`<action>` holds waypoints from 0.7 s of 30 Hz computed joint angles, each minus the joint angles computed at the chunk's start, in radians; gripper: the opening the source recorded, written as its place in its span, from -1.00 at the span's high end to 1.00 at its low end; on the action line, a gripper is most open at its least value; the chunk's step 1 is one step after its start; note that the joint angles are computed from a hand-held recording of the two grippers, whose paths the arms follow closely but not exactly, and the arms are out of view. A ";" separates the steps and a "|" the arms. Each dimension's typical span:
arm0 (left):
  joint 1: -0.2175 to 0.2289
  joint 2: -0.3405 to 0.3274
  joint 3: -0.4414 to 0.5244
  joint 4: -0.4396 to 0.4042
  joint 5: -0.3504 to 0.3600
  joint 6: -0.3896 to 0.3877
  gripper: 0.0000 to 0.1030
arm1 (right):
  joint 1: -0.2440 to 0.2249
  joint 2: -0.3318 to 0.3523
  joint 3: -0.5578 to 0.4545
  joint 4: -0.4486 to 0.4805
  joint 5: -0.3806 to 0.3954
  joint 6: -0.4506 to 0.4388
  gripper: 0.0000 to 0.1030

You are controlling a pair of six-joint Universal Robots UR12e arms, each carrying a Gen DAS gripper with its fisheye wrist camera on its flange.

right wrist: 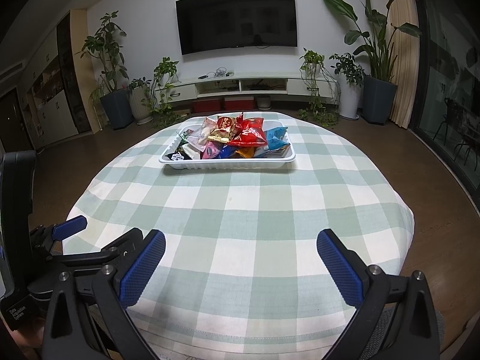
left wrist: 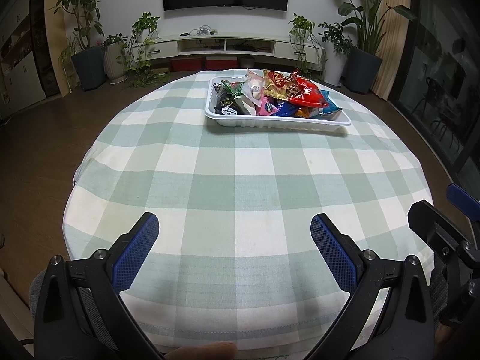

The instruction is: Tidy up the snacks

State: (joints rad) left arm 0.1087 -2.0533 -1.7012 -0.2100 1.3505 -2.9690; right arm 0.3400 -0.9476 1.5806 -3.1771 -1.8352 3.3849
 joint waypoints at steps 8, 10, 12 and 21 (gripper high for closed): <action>0.003 -0.001 -0.002 -0.002 -0.003 0.004 -0.99 | 0.000 0.001 0.000 -0.001 0.000 0.000 -1.00; 0.003 -0.001 -0.001 -0.004 -0.004 0.003 -0.99 | 0.000 0.000 0.000 0.001 0.000 0.000 -1.00; 0.005 -0.002 0.001 -0.008 -0.008 0.007 -0.99 | 0.002 0.000 0.005 -0.002 -0.001 0.001 -1.00; 0.006 -0.004 0.004 -0.014 -0.010 0.011 -0.99 | 0.002 -0.002 0.004 0.002 -0.001 0.001 -1.00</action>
